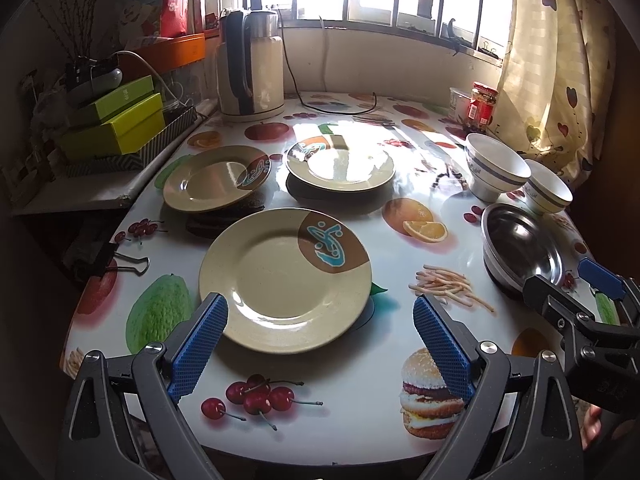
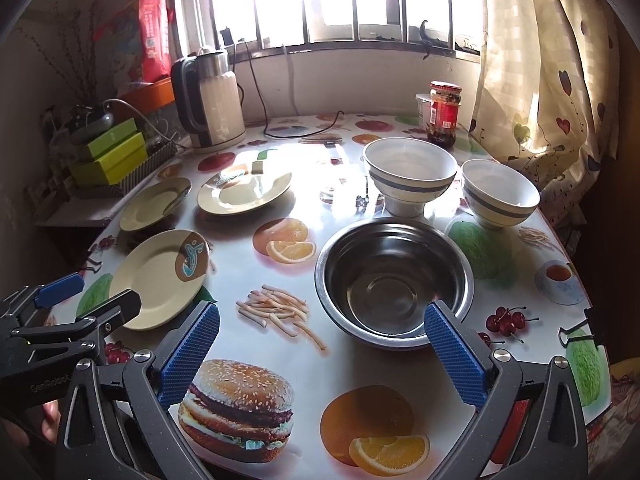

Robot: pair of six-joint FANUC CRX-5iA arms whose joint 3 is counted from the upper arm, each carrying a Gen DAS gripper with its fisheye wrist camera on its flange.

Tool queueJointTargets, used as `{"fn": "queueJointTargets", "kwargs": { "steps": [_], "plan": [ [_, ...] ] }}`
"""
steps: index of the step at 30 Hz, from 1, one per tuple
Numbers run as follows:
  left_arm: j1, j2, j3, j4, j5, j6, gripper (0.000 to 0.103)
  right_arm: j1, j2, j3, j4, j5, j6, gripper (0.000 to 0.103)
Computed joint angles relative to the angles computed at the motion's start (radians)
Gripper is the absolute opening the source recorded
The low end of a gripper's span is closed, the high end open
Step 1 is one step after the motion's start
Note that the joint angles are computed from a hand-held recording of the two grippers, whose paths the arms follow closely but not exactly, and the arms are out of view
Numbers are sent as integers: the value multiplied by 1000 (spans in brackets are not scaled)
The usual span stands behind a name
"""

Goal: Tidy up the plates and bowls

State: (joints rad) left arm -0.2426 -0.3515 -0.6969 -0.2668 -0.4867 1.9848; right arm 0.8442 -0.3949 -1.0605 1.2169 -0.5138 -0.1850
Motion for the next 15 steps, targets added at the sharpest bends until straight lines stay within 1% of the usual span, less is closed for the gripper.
{"fn": "queueJointTargets", "kwargs": {
  "steps": [6,11,15],
  "plan": [
    [-2,3,1,5,-2,-4,94,0,-1,-1,-5,3,-4,103],
    [7,-1,-8,25,2,-28,94,3,-2,-2,-10,0,-2,103],
    [-1,2,-2,11,-5,-10,94,6,-6,-5,-4,-12,-14,103]
  ]
}}
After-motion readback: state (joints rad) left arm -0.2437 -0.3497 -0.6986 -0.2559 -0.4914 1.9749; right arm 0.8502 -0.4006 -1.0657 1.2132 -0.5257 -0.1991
